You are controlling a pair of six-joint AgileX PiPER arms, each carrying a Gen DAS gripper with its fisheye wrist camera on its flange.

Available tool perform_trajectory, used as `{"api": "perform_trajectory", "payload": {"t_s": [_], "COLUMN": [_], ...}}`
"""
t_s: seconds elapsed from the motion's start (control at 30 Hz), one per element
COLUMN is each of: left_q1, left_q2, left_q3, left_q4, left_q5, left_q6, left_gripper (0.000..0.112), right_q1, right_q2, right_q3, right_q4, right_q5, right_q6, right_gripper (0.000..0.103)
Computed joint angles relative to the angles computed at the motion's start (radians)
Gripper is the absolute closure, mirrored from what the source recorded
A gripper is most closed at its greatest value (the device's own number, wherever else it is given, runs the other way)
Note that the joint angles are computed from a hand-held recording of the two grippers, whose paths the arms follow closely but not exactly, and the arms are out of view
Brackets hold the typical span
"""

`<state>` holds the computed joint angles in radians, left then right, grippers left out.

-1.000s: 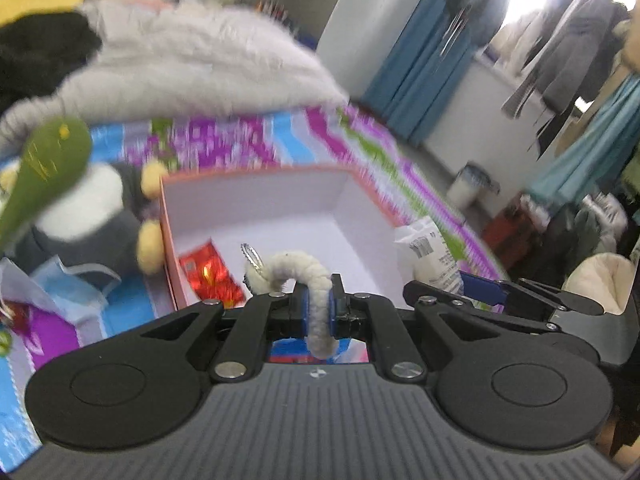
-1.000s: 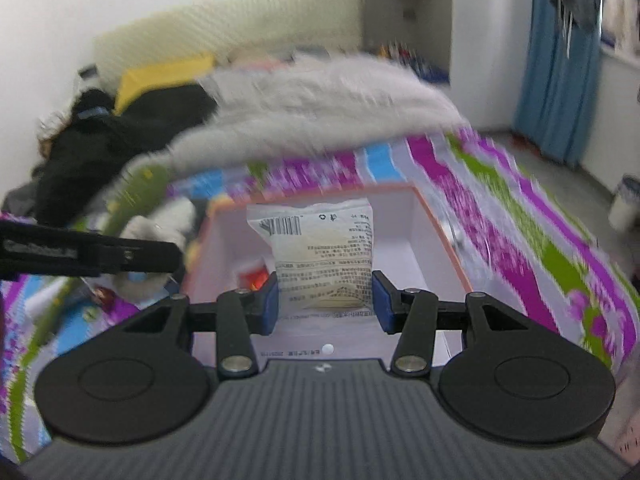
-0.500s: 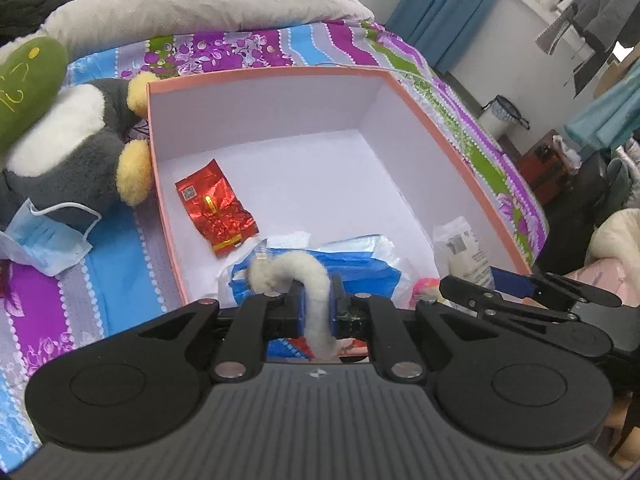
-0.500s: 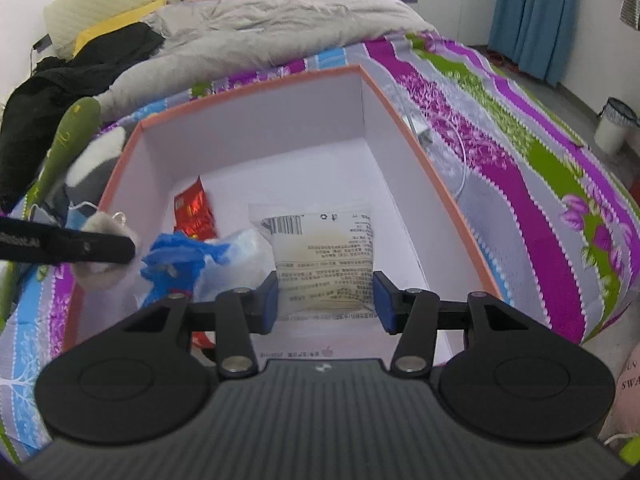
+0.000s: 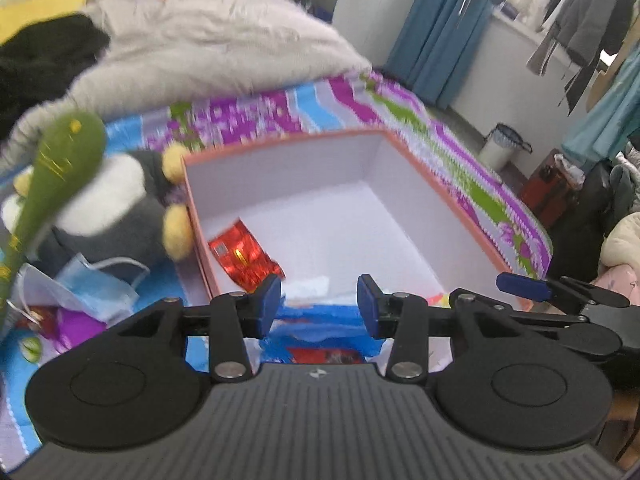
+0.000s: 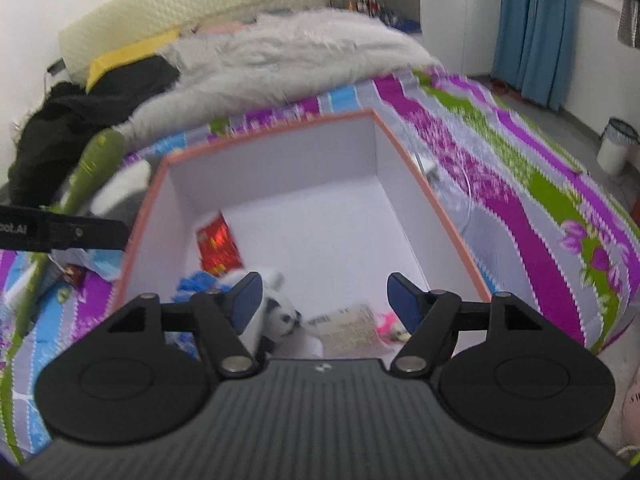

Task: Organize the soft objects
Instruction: 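Open both tools to drop the ring and packet into the box, then move both open tools back toward the remaining items on the bed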

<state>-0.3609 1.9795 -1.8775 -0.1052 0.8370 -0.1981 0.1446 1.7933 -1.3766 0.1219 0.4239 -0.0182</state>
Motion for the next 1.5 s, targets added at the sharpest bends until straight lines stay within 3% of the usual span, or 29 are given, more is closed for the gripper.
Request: {"api": "perform_trajectory", "payload": {"t_s": [0.53,0.8,1.13,1.3,1.5], "left_q1": [0.008,0.038,0.106,0.158,0.224], "left_q2": [-0.438,-0.621,-0.772,-0.836,-0.9], "left_q3": [0.438,0.642,0.808,0.876,0.973], "left_q4": [0.127,0.178,0.192,0.109,0.019], "left_q5": [-0.221,-0.269,-0.292,-0.3,-0.3], "left_q6": [-0.065,-0.134,-0.126,-0.069,-0.002], "left_gripper": [0.064,0.064,0.064,0.064,0.064], "right_q1": [0.169,0.279,0.391,0.445,0.494], "right_q2": [-0.229,-0.264,-0.279,-0.287,-0.272], "right_q3": [0.168,0.241,0.279,0.298,0.316], "right_q4": [-0.003,-0.244,-0.656,-0.873,-0.955], "right_q5": [-0.184,-0.252,-0.256,-0.24,-0.221], "right_q6": [0.009,0.263,0.704,0.929,1.038], "right_gripper": [0.032,0.032,0.032,0.032,0.032]}}
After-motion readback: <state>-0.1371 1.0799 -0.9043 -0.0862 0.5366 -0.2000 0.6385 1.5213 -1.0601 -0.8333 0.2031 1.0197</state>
